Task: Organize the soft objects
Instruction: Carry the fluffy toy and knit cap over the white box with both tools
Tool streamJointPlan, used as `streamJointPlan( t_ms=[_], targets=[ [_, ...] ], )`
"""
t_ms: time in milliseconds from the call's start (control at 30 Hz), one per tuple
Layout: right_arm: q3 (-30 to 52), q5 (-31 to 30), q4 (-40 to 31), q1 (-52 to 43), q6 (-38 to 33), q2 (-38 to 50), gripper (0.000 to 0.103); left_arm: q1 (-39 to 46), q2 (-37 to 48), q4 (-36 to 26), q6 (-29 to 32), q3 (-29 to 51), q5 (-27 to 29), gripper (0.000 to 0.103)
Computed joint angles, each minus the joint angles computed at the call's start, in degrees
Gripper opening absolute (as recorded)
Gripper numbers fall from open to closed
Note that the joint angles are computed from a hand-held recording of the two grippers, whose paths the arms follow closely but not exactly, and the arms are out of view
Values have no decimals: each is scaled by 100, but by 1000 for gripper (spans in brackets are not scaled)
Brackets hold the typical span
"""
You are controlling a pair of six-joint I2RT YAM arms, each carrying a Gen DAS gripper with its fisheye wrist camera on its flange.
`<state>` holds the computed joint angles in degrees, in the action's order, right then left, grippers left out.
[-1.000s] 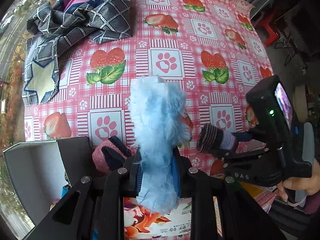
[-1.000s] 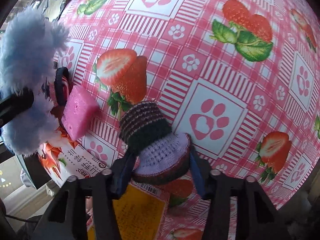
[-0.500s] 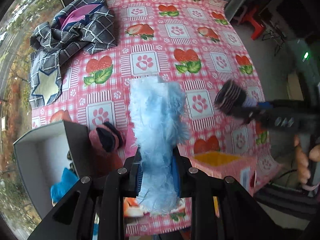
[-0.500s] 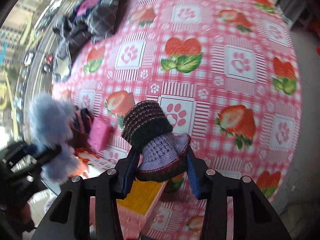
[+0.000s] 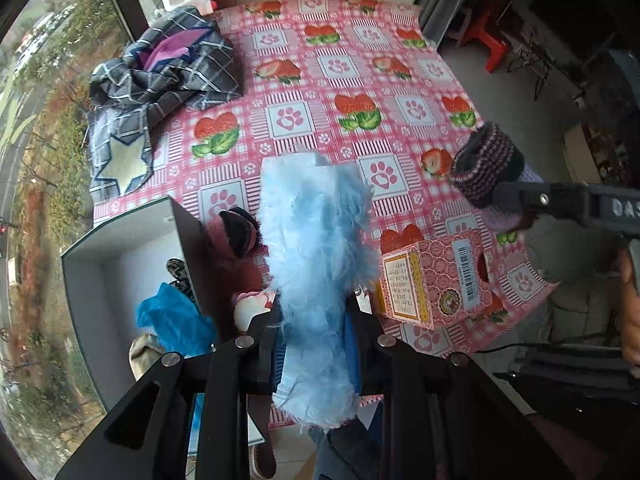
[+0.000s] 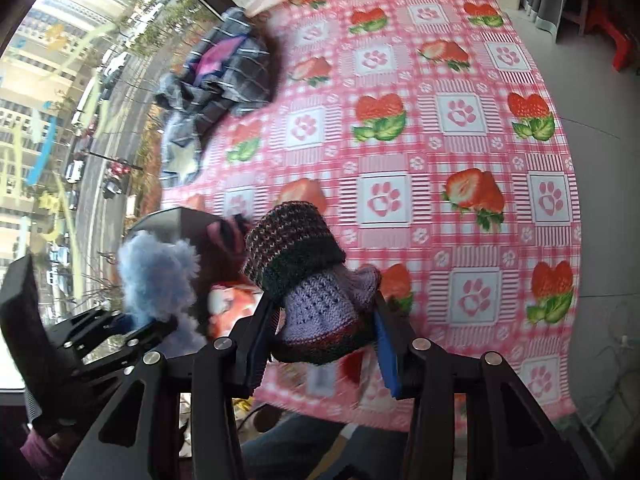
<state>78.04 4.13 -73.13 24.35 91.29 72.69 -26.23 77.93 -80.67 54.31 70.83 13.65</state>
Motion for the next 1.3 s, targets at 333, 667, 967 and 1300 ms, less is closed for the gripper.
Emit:
streamJointPlan(
  t_ms=[333,667,967,1300],
  targets=[
    [1869,122,-127,494,-255,1551,47,1451,173,-423,904,581,446,27],
    [3590,-301,-448,588,-961,3068,47,2747,848,-507,1328,1235,587,27],
    [5594,-478,-1190,612,-1603,4418,47,3302,1238,-544,1430,1670,690,27],
    [6716,-581,-1594,572,-1787,5136,47,3608,1632,-568,1416,2040,727,27]
  ],
)
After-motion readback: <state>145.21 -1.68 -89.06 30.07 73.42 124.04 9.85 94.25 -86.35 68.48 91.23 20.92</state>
